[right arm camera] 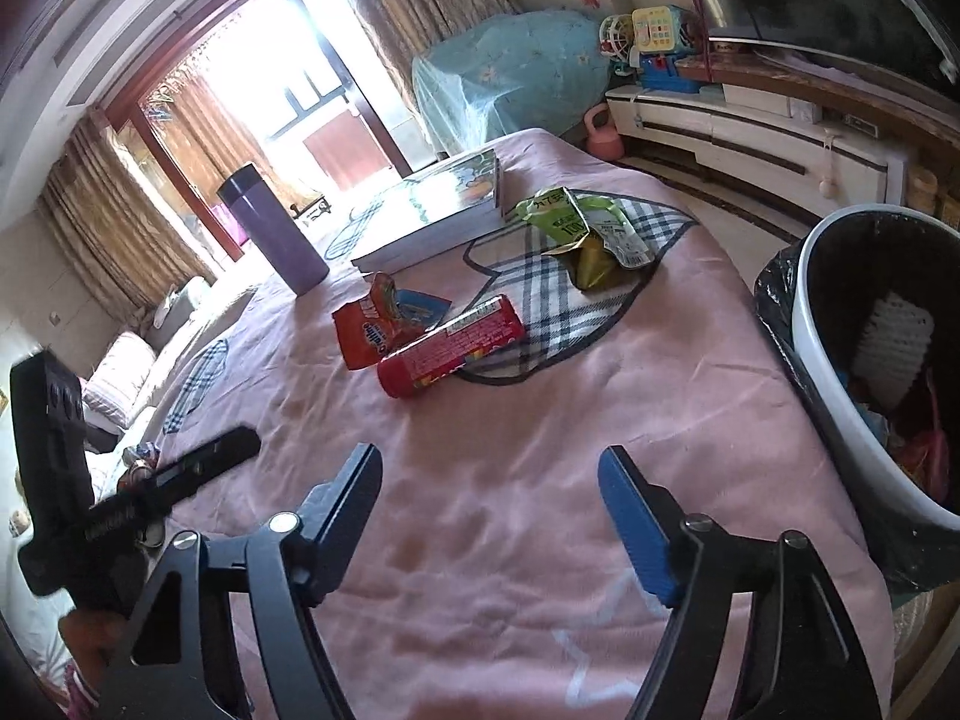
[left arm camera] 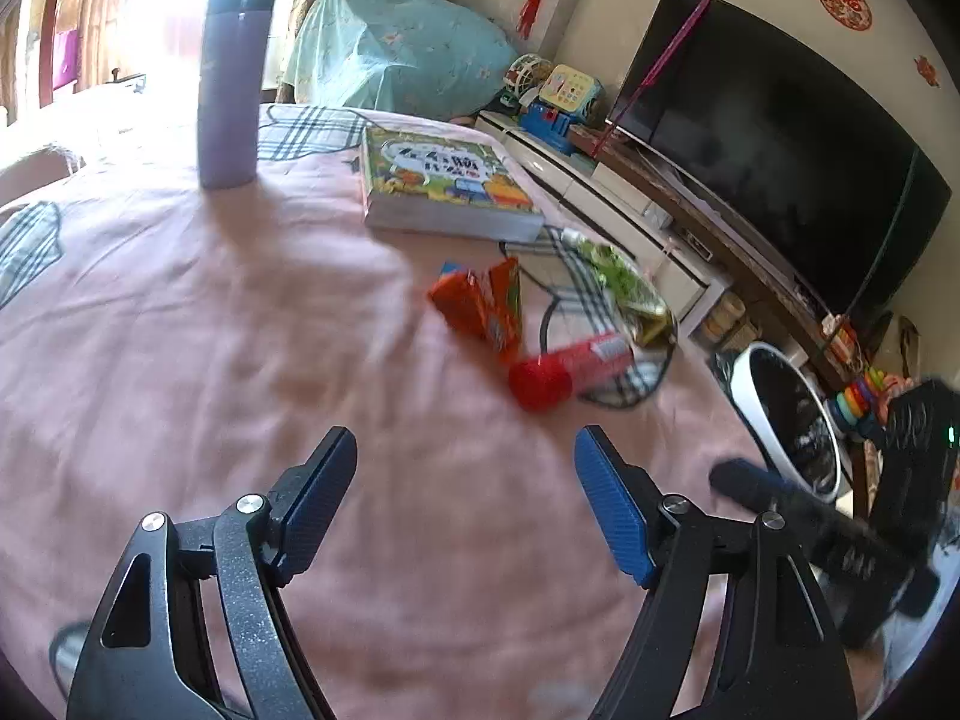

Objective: Collect trash
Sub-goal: 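Move both open tools back toward the snack bag and red can, then grasp the orange snack bag with the left tool while the right tool grasps the red can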

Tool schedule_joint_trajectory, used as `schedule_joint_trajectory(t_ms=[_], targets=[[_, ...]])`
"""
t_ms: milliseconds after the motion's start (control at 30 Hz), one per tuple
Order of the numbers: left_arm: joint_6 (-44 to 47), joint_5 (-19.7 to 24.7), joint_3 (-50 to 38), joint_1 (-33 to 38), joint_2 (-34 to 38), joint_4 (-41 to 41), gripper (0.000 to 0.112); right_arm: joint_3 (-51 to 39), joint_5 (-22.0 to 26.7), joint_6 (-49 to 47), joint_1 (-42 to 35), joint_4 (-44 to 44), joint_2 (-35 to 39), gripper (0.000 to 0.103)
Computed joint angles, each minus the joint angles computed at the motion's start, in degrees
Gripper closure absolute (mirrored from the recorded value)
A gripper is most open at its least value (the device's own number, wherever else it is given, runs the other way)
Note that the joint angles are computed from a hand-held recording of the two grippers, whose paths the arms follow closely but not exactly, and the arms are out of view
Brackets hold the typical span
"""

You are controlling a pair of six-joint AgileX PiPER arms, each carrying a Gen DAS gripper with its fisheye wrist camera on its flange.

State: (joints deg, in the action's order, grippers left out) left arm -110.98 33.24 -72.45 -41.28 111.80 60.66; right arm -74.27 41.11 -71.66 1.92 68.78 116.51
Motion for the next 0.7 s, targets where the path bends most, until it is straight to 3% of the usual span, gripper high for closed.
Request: schedule_joint_trajectory(t_ms=[100, 300, 333, 367, 433, 700], targets=[[5.63, -1.0, -4.83, 2.83, 3.03, -2.69, 0.041, -1.08, 0.17, 0.9, -0.01, -0.51, 0.95, 0.031], [19.04, -1.77, -15.48, 7.23, 10.14, -11.11, 0.063, -4.16, 0.37, 3.07, 0.4, -2.0, 2.85, 0.037], [20.99, -2.15, -16.73, 7.87, 11.07, -12.41, 0.073, -4.63, 0.47, 3.53, 0.47, -2.17, 3.13, 0.037], [23.61, -2.75, -17.95, 8.61, 12.12, -14.33, 0.09, -5.38, 0.52, 4.3, 0.58, -2.51, 3.6, 0.038], [27.14, -4.15, -18.68, 9.59, 13.03, -16.99, 0.111, -6.31, 0.37, 5.59, 1.06, -2.98, 4.17, 0.038], [6.59, -6.92, -1.41, 6.98, 2.17, 1.46, 0.111, -10.4, 0.27, 11.89, 5.12, -5.83, 6.68, 0.036]])
